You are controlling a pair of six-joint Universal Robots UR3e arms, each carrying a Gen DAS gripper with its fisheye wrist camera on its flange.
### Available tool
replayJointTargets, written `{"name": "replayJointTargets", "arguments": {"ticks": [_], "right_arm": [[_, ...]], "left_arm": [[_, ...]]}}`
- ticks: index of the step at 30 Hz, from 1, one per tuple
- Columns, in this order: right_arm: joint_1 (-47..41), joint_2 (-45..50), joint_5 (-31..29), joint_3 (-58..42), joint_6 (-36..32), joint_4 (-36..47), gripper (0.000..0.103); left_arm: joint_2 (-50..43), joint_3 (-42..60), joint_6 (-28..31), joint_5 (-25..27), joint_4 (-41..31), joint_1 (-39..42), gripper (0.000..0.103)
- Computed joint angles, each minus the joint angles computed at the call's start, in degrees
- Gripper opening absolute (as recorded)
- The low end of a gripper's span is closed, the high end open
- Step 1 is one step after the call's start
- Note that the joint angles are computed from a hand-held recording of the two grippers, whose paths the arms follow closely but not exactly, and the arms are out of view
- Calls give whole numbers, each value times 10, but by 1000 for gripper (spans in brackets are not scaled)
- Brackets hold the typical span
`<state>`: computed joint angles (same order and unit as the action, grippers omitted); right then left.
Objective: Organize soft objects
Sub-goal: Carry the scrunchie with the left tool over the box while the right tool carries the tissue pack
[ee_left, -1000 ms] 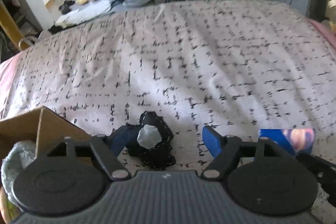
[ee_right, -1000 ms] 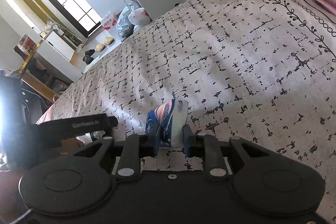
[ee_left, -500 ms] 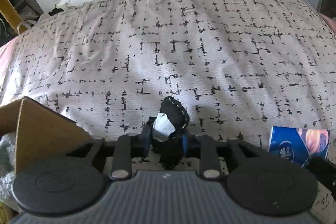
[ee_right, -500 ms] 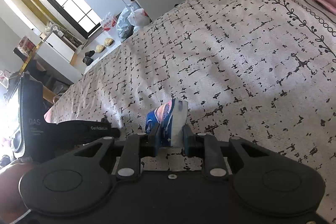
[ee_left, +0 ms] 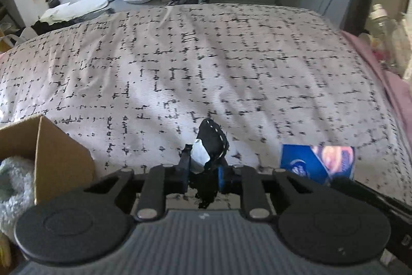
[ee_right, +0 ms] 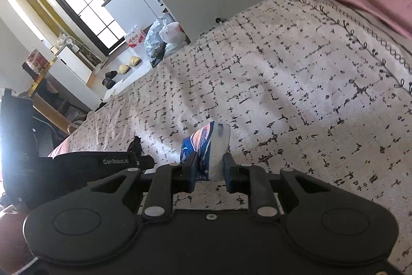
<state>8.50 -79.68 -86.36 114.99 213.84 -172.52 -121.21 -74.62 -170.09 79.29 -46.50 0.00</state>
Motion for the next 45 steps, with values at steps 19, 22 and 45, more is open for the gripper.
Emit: {"name": "replayJointTargets", "arguments": {"ticks": [19, 22, 45], "right_arm": [[93, -50, -98, -52, 18, 43, 21], [107, -53, -113, -61, 22, 50, 21], [226, -8, -241, -207, 47, 167, 21]], "left_arm": [[201, -145, 75, -112, -35, 71, 20], [223, -144, 75, -124, -71, 90, 20], [353, -202, 193, -226, -156, 237, 20]]}}
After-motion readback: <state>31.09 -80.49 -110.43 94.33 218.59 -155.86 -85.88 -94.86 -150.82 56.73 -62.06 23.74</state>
